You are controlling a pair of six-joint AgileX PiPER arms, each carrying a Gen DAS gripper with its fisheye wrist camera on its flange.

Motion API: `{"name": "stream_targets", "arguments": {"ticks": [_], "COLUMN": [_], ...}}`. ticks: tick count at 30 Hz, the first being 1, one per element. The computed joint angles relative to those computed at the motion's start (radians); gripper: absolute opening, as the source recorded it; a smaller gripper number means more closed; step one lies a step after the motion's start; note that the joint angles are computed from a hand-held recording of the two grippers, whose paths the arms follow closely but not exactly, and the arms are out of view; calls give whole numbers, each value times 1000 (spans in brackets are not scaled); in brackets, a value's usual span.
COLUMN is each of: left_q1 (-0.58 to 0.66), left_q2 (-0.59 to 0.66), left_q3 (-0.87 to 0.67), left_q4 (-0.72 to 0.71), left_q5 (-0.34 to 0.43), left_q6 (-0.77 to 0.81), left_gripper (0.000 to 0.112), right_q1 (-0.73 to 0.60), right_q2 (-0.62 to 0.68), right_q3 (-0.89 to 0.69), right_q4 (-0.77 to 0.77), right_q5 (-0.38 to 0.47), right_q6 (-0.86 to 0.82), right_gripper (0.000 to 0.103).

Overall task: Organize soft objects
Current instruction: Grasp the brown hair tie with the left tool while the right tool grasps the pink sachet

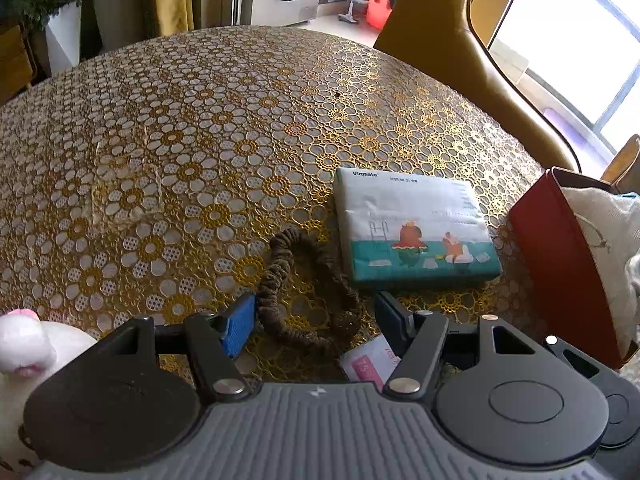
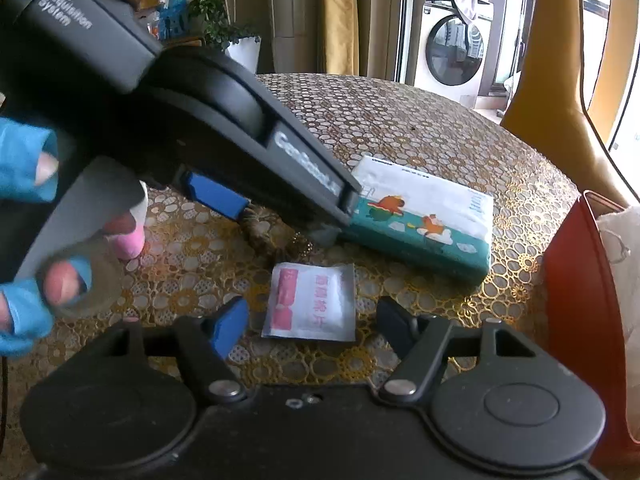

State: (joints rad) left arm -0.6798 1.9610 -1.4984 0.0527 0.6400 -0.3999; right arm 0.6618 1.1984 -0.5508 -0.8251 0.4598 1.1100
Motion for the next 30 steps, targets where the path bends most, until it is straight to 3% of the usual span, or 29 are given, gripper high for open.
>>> {"name": "stream_targets", "arguments": {"ticks": [2,6,11,16,23,25,30], "left_q1": [-5,-5,4,13,9,12,12], "left_q2": [-1,-22,-46,-74,-112,-118,-147], "left_q3": [7,44,85,122,165,169,189], "left_q4": [22,18,-2,-20,25,13,17], "left_q5": [-9,-47,-84,-118,-147,-150,-154], "left_q6": [-26,-31,-17,-26,-86,-77,-85], "left_gripper": [61,39,30,15,11,11,9], "right_q1": [3,13,38,56,19,6,6], "right_q2": [4,7,-10,-48,-102,-127,-184], "right_q3": [0,-4,0,13,35,41,39], "right_q4": [-13,-32,-52,-42,3,24,72], "right_q5": [-5,0,29,50,32,33,77], "right_q6": [12,42,78,89,57,44,-2], "right_gripper": [63,47,44,37,27,13,11]}}
